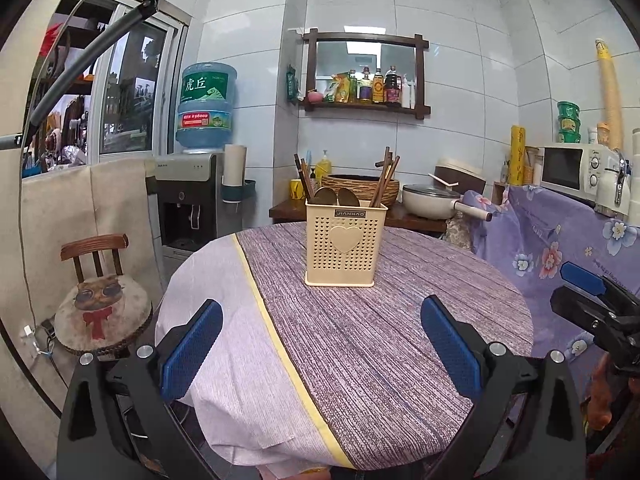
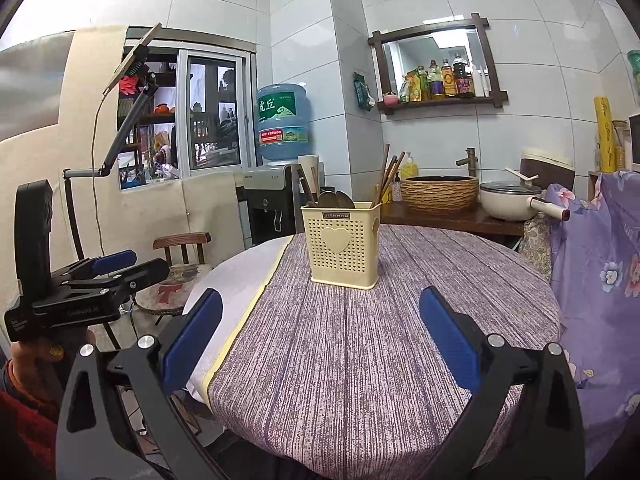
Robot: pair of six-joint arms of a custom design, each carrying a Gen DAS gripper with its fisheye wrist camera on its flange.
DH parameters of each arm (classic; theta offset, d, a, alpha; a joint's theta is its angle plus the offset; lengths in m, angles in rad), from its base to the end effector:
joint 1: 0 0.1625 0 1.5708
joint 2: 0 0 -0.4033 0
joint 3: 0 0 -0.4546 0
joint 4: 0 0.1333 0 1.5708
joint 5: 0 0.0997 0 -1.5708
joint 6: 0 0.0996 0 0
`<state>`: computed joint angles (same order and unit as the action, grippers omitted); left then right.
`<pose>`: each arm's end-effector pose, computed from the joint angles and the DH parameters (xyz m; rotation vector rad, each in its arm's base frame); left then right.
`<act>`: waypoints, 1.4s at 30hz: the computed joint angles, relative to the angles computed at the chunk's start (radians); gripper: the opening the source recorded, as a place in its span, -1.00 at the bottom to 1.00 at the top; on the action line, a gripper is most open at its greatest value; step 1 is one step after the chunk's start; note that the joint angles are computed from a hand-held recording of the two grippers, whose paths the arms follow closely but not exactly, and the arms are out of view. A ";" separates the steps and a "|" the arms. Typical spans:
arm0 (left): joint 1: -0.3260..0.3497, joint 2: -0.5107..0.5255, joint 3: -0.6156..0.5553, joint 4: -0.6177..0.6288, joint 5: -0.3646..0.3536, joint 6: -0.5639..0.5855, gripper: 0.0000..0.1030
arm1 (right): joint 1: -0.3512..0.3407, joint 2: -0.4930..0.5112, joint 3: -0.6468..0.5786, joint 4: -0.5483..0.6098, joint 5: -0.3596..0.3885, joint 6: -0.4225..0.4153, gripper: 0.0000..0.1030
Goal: Organize utensils
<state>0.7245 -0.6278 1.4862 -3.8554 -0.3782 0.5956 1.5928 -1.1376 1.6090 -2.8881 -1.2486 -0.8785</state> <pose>-0.3553 -0.6160 0.1487 0.3546 1.8425 -1.5259 0.1804 -0.7073 0.3341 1.3859 -2.4023 1.3193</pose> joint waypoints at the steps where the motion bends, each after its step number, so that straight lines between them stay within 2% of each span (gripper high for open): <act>1: -0.001 0.003 -0.002 -0.008 0.004 0.010 0.91 | 0.000 0.001 -0.002 0.002 -0.002 -0.001 0.89; 42: 0.000 -0.007 0.013 0.075 0.023 -0.086 0.91 | 0.013 0.023 -0.028 0.033 -0.037 0.010 0.89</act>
<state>0.7247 -0.6349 1.4997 -3.7801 -0.3555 0.5094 1.6054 -1.1144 1.5814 -2.8555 -1.2854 -0.8682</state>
